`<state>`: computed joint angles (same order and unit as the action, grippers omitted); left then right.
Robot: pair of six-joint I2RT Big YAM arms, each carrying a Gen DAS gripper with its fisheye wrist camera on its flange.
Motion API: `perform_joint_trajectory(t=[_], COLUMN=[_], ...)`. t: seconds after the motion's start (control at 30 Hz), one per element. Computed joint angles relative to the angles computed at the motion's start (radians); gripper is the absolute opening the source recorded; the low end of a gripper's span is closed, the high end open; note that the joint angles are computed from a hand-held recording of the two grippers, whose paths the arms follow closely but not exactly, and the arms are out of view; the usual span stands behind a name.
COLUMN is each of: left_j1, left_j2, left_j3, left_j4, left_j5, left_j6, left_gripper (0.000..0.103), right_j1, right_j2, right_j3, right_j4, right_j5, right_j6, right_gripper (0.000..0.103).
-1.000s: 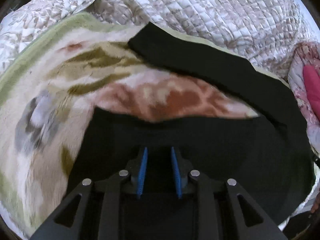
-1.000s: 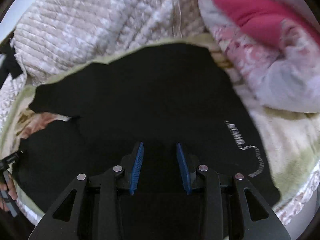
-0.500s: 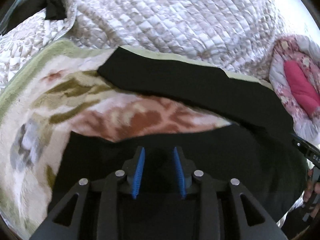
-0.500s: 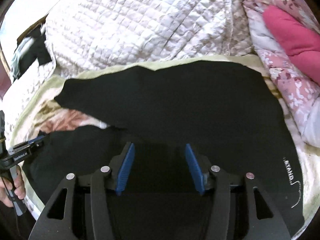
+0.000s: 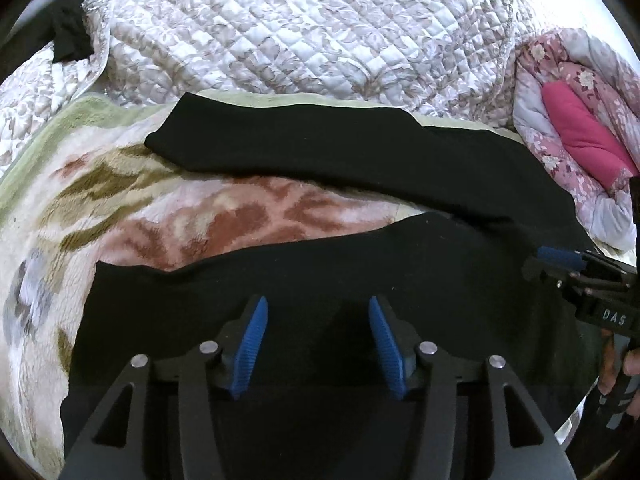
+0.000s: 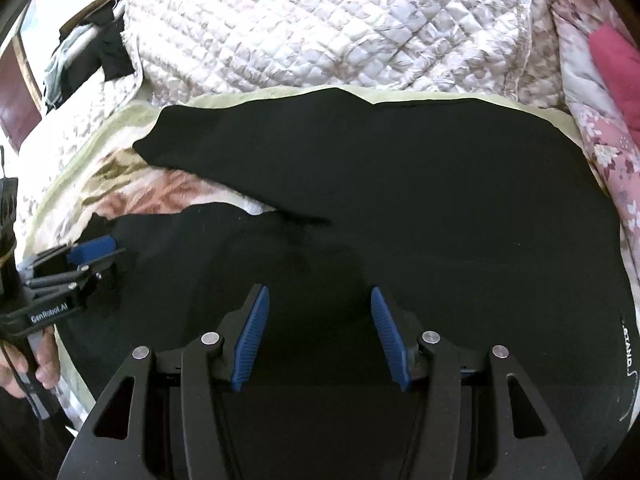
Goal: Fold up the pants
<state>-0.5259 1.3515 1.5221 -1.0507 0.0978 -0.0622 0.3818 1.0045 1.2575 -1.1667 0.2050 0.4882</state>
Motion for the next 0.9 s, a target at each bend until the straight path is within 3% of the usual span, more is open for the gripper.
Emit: perform_joint_trajectory(t=[0.2,0.4,0.53,0.63,0.8,0.9], left_j1=[-0.005,0.022,0.037,0.038,0.034,0.022], left_j2=[0.056,0.149,0.259,0.361,0.525,0.615], left_j3=[0.071,0.202,0.349,0.485,0.711,0.825], left_j4=[-0.009,-0.043,-0.065,-0.097,-0.158,-0.213], left_j5=[-0.011,0.034,0.043,0.021,0.021,0.013], left_j6=[0.012,0.027,0.044,0.056,0.056,0.068], left_gripper=[0.057,0.057,0.062,0.063,0.069,0.071], right_j1=[-0.052,-0.149,-0.252,-0.297,-0.383,-0.420], right_j2=[0.015,0.059,0.143,0.210,0.324,0.393], right_j3=[0.035,0.104,0.179,0.238,0.341,0.389], right_j4=[-0.014,-0.007,-0.003,0.001,-0.003,-0.035], right_j5=[-0.023,-0.057,-0.139,-0.112,-0.143,-0.166], right_j6=[-0.027,-0.161,-0.301,-0.408,-0.506,-0.522], right_gripper=[0.059,0.060,0.068,0.068,0.069,0.069])
